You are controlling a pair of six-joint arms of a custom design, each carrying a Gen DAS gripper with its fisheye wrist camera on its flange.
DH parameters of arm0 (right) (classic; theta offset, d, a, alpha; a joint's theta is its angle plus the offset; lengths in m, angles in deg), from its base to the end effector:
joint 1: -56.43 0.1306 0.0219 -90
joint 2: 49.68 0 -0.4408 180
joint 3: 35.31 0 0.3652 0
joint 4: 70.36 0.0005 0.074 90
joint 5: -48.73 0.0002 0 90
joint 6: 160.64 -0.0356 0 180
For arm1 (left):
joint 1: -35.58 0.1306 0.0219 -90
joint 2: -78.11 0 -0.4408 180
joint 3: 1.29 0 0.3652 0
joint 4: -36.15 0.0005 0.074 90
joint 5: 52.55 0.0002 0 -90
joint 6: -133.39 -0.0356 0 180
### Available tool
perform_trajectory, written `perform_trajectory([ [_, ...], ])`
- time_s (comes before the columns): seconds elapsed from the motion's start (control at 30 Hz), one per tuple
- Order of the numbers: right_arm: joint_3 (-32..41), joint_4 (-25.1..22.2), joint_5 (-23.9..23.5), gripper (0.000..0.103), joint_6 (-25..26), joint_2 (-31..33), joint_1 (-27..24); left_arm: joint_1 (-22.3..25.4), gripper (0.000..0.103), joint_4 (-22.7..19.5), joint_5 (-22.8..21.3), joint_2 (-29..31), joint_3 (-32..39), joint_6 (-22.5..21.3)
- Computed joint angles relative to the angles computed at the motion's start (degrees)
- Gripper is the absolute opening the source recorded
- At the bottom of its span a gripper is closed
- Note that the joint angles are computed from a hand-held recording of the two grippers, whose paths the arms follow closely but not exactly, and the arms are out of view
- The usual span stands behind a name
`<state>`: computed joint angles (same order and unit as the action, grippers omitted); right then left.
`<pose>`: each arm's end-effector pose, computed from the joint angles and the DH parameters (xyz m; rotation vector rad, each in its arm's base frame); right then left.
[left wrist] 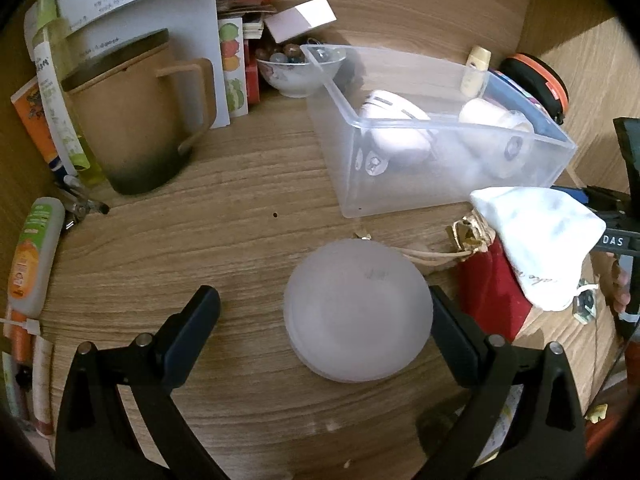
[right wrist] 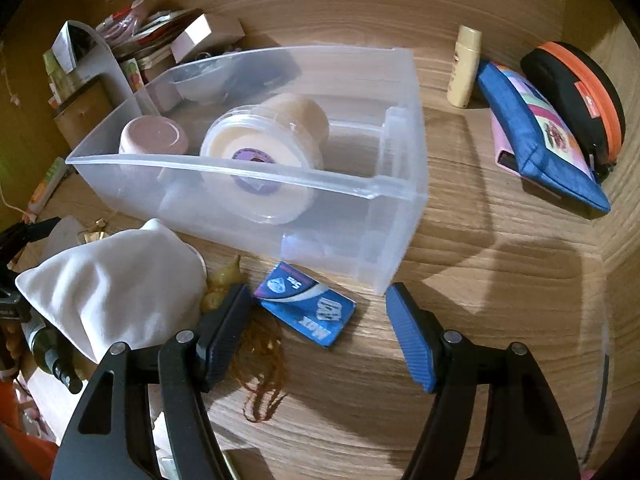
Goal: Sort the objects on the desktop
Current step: 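Grasp the white round lid with left tool while right tool grasps the blue Max card pack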
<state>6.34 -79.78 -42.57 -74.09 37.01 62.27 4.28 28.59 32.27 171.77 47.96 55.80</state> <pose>0.3164 0.0327 0.2230 -0.0618 2.5228 0.0940 0.3246 -0.1942 0.2286 0.3696 2.4575 -0.2145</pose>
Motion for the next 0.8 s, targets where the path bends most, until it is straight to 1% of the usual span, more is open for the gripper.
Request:
perform_trajectory([
  [0.2,0.3,0.4,0.7,0.068,-0.4,0.4,0.2,-0.2,0.102,0.4,-0.1,-0.5,-0.4,0.0],
  [0.3,0.1,1.2,1.6,0.068,-1.4,0.7,0.8,-0.5,0.101,1.0,-0.4,-0.8,-0.8,0.0],
  [0.37,0.1,1.7,2.2,0.068,-2.2,1.0,1.1,-0.9,0.097,1.2,-0.9,-0.8,-1.0,0.0],
  [0.43,-0.1,2.3,2.9,0.067,-3.1,1.1,1.5,-1.5,0.085,0.9,-1.3,-0.5,-0.9,-0.8],
  [0.5,-0.3,2.7,3.1,0.066,-3.6,1.1,1.6,-1.9,0.079,0.6,-1.4,-0.3,-0.7,-1.5],
  [0.63,-1.1,3.4,3.3,0.058,-4.7,0.5,1.5,-2.2,0.073,0.4,-1.5,-0.3,-0.7,-1.7],
  [0.7,-1.4,3.5,4.0,0.05,-5.0,0.2,1.6,-2.1,0.069,0.5,-1.6,-0.4,-0.9,-1.5],
  [0.73,-1.5,3.5,4.5,0.043,-5.1,0.0,1.6,-2.2,0.067,0.6,-1.9,-0.5,-0.9,-1.4],
  [0.77,-1.7,3.4,4.3,0.039,-5.3,-0.3,1.3,-2.2,0.066,0.7,-2.1,-0.6,-1.1,-1.3],
  [0.8,-1.8,2.9,3.4,0.039,-5.4,-0.8,0.9,-2.2,0.066,0.8,-2.2,-0.7,-1.2,-1.2],
])
